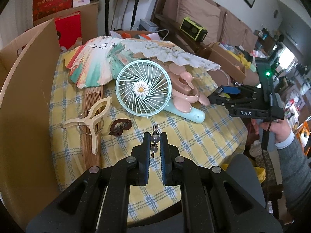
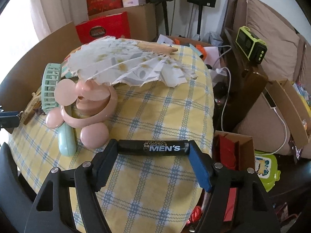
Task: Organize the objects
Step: 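Lift the keychain with the left gripper while the right gripper carries the MEN'S tube to the box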
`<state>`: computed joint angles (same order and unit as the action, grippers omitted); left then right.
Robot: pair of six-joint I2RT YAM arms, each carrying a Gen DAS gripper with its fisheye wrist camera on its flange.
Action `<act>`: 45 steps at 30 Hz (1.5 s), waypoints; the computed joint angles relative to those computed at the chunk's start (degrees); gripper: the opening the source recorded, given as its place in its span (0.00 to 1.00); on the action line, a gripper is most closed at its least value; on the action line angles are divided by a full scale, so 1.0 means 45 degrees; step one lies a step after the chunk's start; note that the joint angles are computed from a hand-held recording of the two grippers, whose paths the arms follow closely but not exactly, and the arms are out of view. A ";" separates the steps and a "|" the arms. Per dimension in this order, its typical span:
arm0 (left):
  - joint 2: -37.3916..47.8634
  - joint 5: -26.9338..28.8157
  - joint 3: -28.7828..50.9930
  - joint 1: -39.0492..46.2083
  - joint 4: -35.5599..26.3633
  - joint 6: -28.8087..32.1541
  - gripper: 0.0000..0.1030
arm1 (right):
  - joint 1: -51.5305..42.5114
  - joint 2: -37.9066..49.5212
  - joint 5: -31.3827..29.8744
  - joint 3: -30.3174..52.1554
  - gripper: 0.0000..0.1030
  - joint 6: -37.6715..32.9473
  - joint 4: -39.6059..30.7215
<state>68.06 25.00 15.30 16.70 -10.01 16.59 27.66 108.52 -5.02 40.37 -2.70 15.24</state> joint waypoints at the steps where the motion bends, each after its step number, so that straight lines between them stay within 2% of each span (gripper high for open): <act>1: -0.0021 0.0018 0.0033 0.0039 -0.0045 0.0019 0.08 | -0.0019 -0.0204 -0.0028 -0.0128 0.71 0.0100 0.0060; 9: -0.1192 0.0414 0.0298 0.0649 -0.1198 0.0321 0.08 | 0.0566 -0.2354 0.0785 -0.0614 0.71 0.0765 -0.1067; 16: -0.3119 0.1097 0.0940 0.1704 -0.3379 0.1006 0.08 | 0.2202 -0.4293 0.1815 -0.0184 0.71 0.1707 -0.2833; 21: -0.4228 0.1764 0.1695 0.2986 -0.5133 0.1875 0.08 | 0.3600 -0.4762 0.2584 0.0605 0.71 0.2330 -0.3864; 33: -0.4125 0.3252 0.3333 0.6852 -0.7638 0.4587 0.08 | 0.6235 -0.3695 0.3617 0.3350 0.71 0.2984 -0.5474; 45: -0.2106 0.3794 0.4602 1.0183 -0.8076 0.6817 0.08 | 0.7794 -0.1280 0.3706 0.6485 0.72 0.3358 -0.6212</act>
<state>58.58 42.07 36.00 62.53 -46.35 47.26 62.73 102.76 11.66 69.55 12.41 -12.71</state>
